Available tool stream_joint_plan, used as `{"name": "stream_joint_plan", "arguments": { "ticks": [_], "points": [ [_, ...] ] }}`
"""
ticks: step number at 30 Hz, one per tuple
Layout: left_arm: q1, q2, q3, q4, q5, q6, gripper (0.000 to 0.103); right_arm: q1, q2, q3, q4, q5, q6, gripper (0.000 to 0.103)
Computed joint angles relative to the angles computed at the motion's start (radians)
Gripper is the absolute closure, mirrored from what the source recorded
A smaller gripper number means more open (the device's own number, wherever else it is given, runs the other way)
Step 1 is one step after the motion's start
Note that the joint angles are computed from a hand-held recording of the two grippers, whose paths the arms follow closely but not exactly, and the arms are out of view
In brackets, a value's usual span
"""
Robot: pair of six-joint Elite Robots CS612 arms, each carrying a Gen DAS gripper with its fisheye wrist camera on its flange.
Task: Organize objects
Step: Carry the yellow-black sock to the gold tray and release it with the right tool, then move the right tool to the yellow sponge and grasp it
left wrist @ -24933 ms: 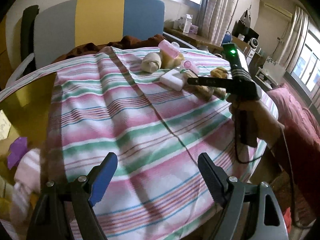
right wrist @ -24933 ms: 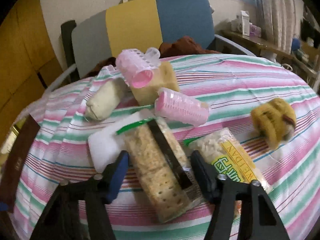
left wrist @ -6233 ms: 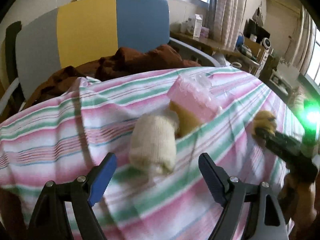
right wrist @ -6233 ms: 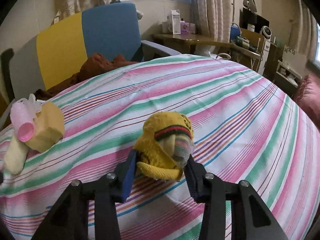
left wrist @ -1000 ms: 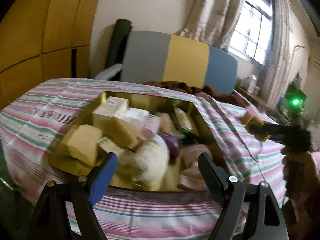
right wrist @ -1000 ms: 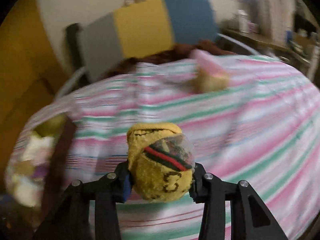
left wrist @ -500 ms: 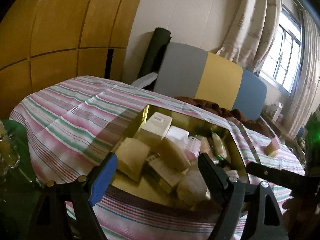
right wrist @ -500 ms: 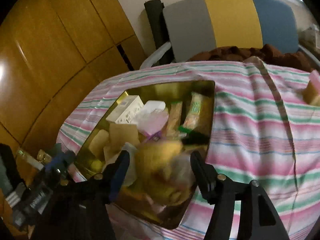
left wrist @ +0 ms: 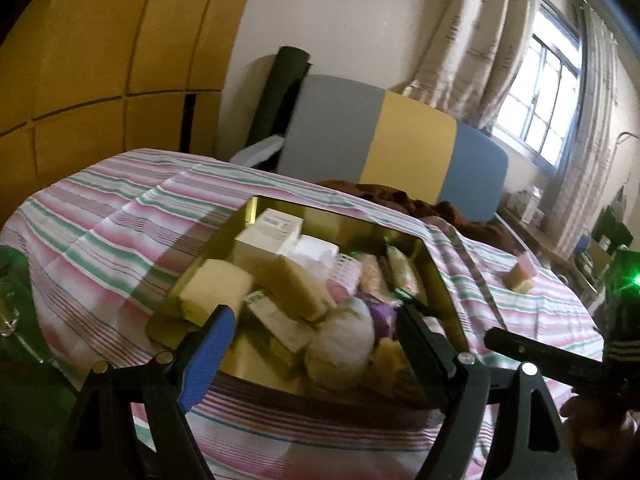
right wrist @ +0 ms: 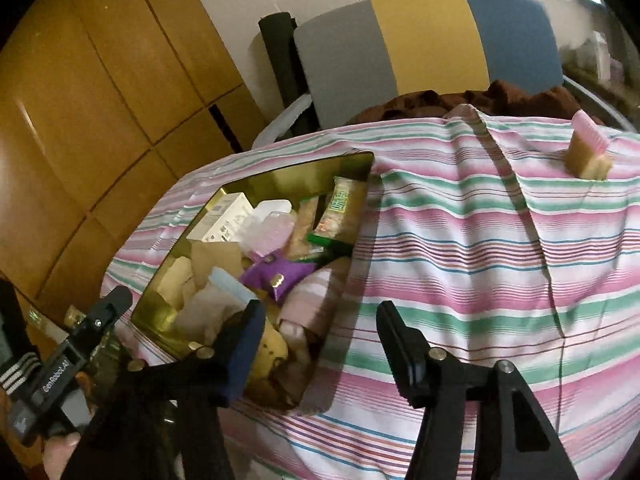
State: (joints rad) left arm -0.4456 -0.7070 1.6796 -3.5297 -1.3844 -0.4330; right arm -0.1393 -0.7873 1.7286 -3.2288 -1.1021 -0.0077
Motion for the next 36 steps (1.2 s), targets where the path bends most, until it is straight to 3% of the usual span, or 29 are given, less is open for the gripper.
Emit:
{"name": "stream_joint_plan", "arguments": {
  "ticks": [6, 17, 28, 36],
  "points": [
    [0.005, 0.008, -0.011, -0.010, -0.118, 0.000, 0.017, -0.006, -0.001, 0.004, -0.018, -0.024, -0.002, 0.043],
    [-0.018, 0.005, -0.035, 0.060, -0.152, 0.040, 0.017, -0.036, 0.002, 0.016, -0.034, -0.083, 0.037, 0.043],
    [-0.057, 0.014, -0.104, 0.138, -0.240, 0.173, 0.017, -0.087, 0.023, 0.023, -0.111, -0.162, 0.089, 0.043],
    [-0.086, 0.047, -0.210, 0.275, -0.326, 0.248, 0.017, -0.144, 0.050, -0.005, -0.138, -0.204, 0.086, 0.045]
  ]
}}
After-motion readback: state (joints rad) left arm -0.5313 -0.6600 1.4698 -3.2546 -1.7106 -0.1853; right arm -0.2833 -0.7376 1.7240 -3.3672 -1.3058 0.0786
